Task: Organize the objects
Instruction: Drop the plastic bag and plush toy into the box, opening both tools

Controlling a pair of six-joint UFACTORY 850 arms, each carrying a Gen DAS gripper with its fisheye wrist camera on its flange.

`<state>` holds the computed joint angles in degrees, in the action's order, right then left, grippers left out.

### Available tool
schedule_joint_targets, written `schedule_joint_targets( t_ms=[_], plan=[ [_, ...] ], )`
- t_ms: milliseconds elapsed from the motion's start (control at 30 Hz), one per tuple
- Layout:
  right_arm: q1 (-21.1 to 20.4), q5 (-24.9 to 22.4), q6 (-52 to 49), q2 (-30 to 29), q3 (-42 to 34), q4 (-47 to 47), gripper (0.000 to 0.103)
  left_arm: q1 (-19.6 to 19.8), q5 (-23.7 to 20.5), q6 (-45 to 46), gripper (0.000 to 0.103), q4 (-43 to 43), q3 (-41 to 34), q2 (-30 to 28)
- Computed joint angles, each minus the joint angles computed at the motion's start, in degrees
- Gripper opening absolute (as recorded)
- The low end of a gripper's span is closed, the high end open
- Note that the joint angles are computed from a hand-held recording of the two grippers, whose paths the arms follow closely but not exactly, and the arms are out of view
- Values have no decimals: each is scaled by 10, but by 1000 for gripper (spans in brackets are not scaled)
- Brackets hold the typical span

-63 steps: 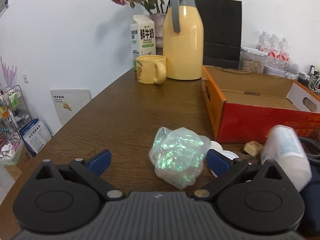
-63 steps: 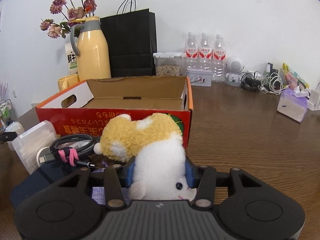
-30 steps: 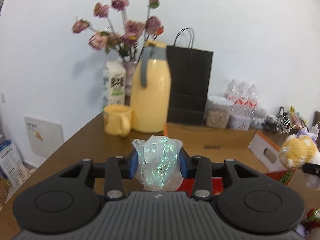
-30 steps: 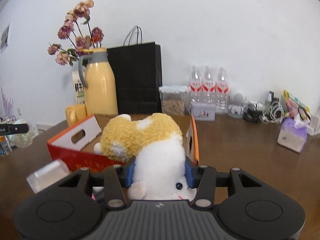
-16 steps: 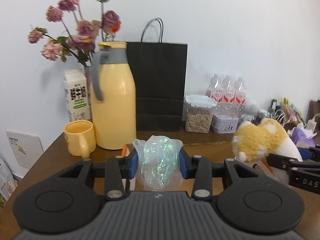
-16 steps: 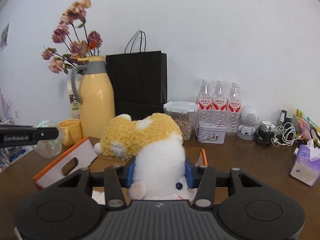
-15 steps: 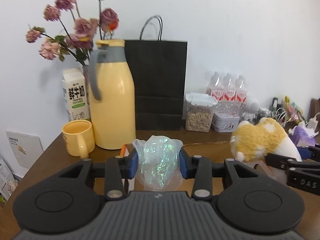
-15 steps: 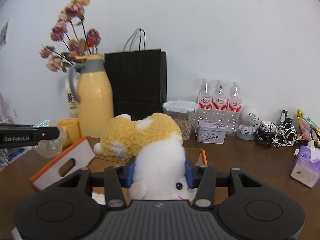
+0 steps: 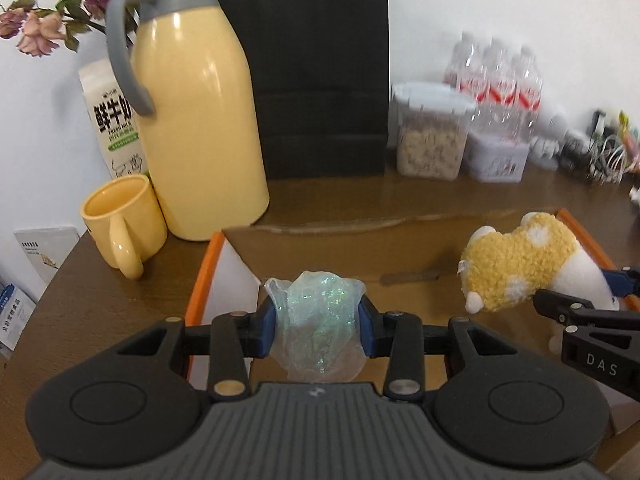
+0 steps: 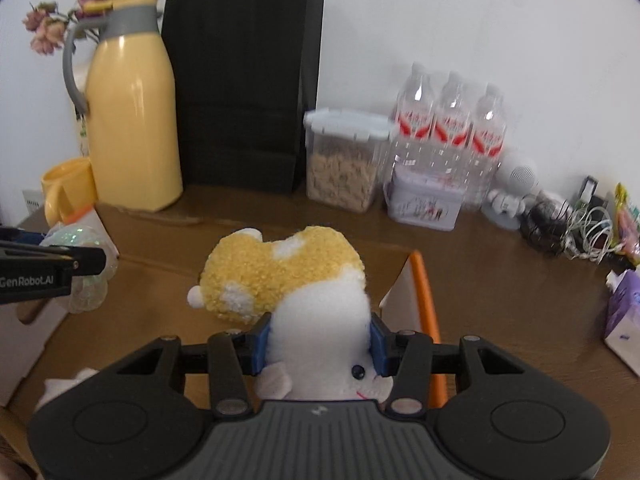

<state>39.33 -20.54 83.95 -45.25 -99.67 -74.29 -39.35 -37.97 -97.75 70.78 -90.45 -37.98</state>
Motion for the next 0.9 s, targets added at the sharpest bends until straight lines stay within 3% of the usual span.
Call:
schedule_joint_targets(
  t_ms=[133, 233, 300, 367, 467, 567, 900],
  plan=[
    [0, 1, -23, -6, -5, 20, 47, 3, 4, 11, 43, -9, -1, -5],
    [4, -4, -14, 0, 1, 5, 49, 0, -2, -1, 52, 9, 6, -2],
    [7, -7, 16, 7, 12, -28, 59, -3, -3, -20, 65, 30, 18, 5],
    [11, -14, 62, 16, 26, -76, 81, -6, -4, -45, 81, 56, 32, 16],
    [16, -22, 129, 29, 47, -143, 89, -14, -13, -89, 103, 99, 56, 34],
    [17, -17, 191, 46, 70, -194, 103, -23, -24, -129, 103, 129, 76, 50],
    [34, -47, 295, 120, 163, -295, 103, -46, -72, -178, 103, 145, 125, 99]
  ],
)
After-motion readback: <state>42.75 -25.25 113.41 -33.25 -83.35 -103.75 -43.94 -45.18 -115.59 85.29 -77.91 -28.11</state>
